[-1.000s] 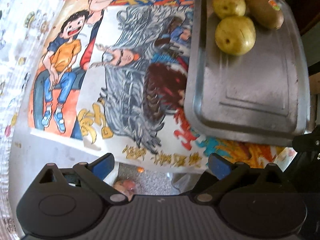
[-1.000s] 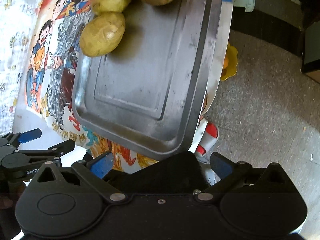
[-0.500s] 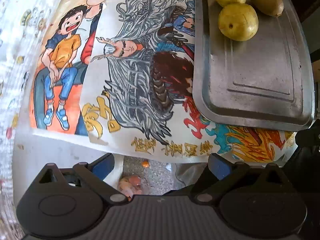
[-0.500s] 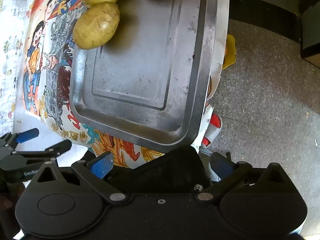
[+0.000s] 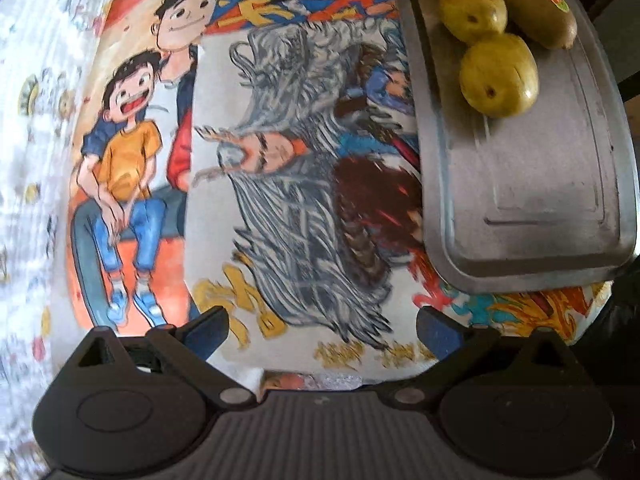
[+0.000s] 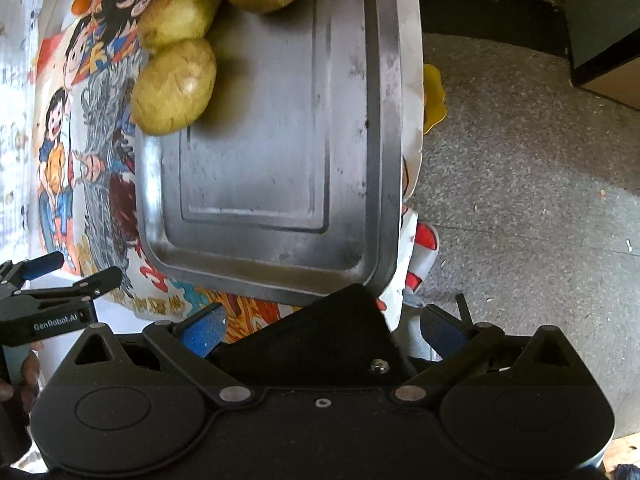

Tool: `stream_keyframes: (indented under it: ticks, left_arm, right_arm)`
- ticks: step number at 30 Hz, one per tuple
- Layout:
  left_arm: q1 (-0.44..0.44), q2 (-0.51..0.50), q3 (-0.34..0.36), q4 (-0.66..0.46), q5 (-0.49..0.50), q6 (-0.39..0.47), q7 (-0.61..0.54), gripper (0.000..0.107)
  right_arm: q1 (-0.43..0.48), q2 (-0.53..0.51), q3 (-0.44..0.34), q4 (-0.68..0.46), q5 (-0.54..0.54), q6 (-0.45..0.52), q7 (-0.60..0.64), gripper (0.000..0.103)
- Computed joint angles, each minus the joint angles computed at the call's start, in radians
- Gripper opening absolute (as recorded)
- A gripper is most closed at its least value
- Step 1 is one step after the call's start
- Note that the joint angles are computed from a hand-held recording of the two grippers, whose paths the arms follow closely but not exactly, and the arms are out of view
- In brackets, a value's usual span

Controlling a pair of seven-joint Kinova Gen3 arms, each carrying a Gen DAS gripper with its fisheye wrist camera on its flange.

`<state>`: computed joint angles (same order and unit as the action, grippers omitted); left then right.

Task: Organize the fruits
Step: 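Lift both tools away from the grey tray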

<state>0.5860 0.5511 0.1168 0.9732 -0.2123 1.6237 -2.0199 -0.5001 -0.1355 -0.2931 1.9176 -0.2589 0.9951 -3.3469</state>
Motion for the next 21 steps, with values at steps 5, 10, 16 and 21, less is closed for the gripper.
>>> stream_keyframes:
  ticks: [5, 10, 16, 21]
  left_arm:
    - [-0.017, 0.055, -0.005, -0.1, 0.004, 0.02, -0.046, 0.102]
    - [-0.028, 0.113, -0.023, -0.213, 0.014, 0.047, -0.07, 0.102]
    - [-0.059, 0.207, -0.039, -0.407, 0.067, 0.088, -0.066, 0.102]
    - [-0.086, 0.253, -0.042, -0.513, 0.137, 0.075, -0.024, 0.102]
  right_arm:
    - [0.011, 0.022, 0.003, -0.074, 0.062, 0.101, -0.049, 0.102]
    - [0.012, 0.055, 0.011, -0.159, 0.137, 0.21, -0.088, 0.102]
    - [0.01, 0.098, 0.034, -0.261, 0.237, 0.317, -0.084, 0.102]
    - [0.017, 0.134, 0.065, -0.338, 0.315, 0.372, -0.031, 0.102]
